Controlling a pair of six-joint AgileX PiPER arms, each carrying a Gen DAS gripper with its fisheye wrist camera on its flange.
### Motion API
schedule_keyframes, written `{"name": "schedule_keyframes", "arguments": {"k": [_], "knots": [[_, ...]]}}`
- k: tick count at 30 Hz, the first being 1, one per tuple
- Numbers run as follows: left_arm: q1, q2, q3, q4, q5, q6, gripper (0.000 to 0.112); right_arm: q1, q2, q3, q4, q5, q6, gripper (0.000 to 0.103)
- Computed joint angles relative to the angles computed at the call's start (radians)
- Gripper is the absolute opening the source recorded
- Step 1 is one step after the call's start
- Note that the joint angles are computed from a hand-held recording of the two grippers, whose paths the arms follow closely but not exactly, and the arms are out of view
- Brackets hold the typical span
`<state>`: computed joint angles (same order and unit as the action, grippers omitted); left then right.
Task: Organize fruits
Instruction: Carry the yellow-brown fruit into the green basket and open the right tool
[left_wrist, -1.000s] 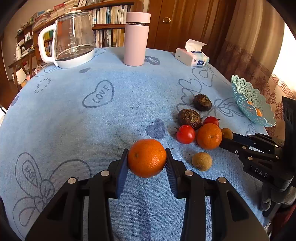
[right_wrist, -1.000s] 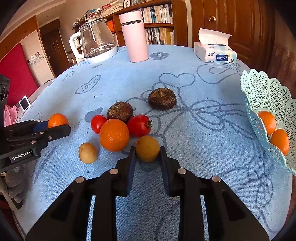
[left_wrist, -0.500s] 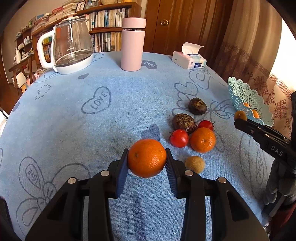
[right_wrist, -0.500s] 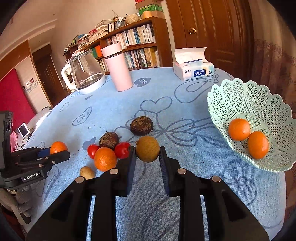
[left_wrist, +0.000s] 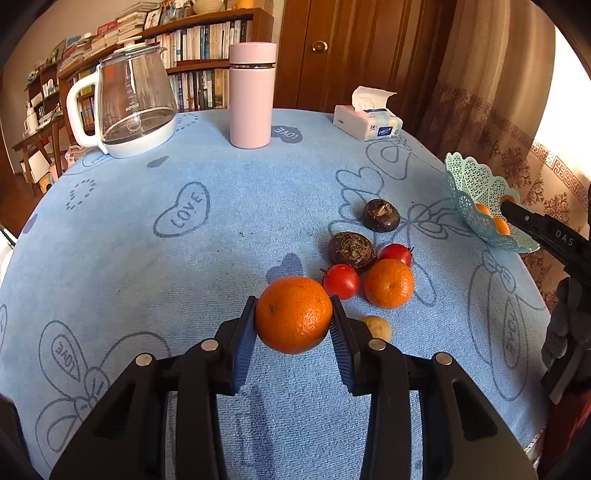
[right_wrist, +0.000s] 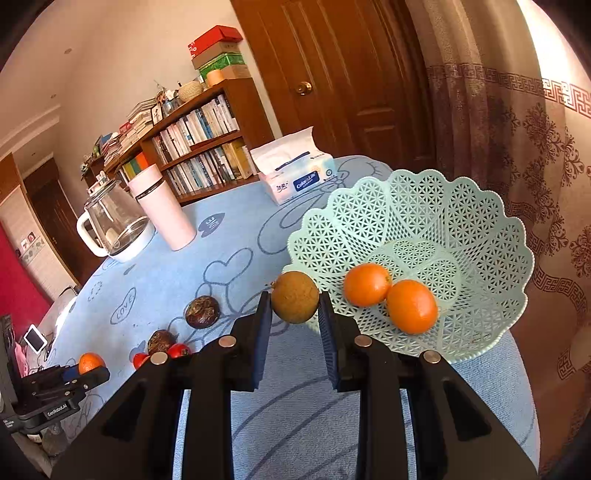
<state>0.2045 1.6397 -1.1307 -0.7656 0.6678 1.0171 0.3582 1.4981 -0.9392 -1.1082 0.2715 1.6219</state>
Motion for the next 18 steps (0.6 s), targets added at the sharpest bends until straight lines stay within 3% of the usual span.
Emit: {"name": "schedule_keyframes", "arguments": {"k": [6,18], "knots": [[-0.010,-0.002,-0.001,0.006,-0.001,-0.005,0.038,-0.045,-0.035,0.040,-0.082,0.092,0.147,0.026],[-0.054,-0.019,0.005,0.030,-0.009,-0.024,0.038,-0.080,-0.021,0.050,-0.075,0.219,0.224,0.027]]}}
